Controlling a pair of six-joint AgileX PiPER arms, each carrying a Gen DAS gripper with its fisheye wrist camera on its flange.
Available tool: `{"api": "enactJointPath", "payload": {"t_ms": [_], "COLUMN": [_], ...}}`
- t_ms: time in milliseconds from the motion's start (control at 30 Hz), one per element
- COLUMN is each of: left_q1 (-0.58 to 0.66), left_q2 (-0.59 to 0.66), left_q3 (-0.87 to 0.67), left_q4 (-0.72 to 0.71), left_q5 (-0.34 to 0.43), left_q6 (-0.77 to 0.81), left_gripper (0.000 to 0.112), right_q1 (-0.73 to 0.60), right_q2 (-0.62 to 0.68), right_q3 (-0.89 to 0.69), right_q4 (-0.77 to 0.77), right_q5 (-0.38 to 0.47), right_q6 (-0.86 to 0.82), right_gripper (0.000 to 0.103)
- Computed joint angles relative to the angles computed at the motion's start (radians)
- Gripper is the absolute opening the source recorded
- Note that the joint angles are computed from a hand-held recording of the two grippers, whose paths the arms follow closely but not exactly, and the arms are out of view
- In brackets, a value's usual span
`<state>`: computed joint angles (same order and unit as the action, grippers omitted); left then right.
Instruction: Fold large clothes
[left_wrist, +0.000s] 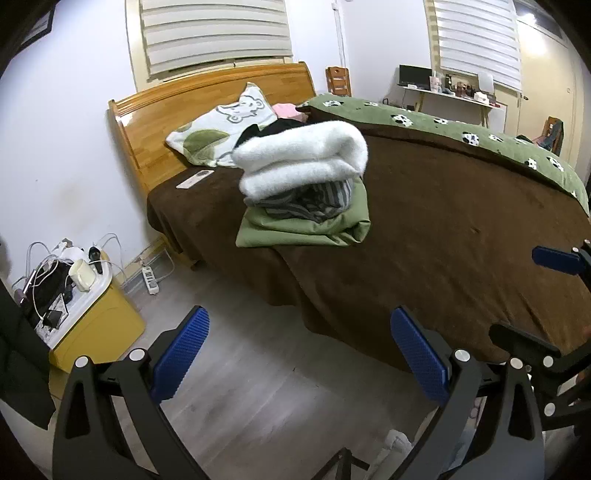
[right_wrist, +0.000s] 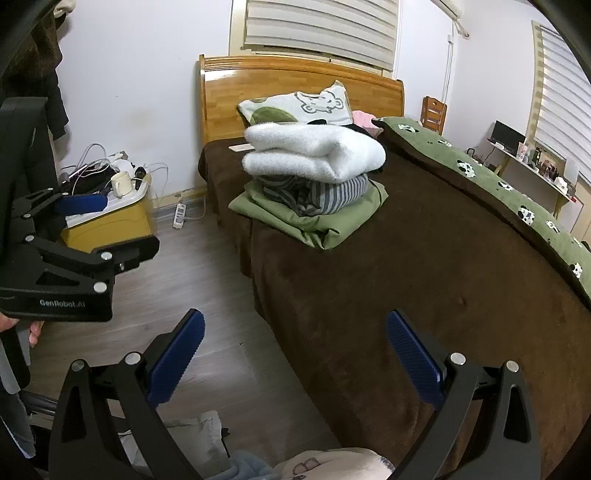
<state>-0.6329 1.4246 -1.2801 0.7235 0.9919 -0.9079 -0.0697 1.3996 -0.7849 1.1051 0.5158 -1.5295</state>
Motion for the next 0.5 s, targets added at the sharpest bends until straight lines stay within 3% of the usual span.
{"api": "enactJointPath", "payload": {"t_ms": [500], "left_q1": [0.001], "left_q2": [-0.005], "left_q3": [0.005], "left_q4": [0.02], "left_q5": [-0.01], "left_q6": [-0.003], "left_gripper": [0.096], "right_q1": [0.009], "right_q2": [0.009], "right_q3": [-0.005], "right_q4": [-0.014], "right_q5": [-0.002], "right_q6": [0.02], "right_gripper": [0.097]}}
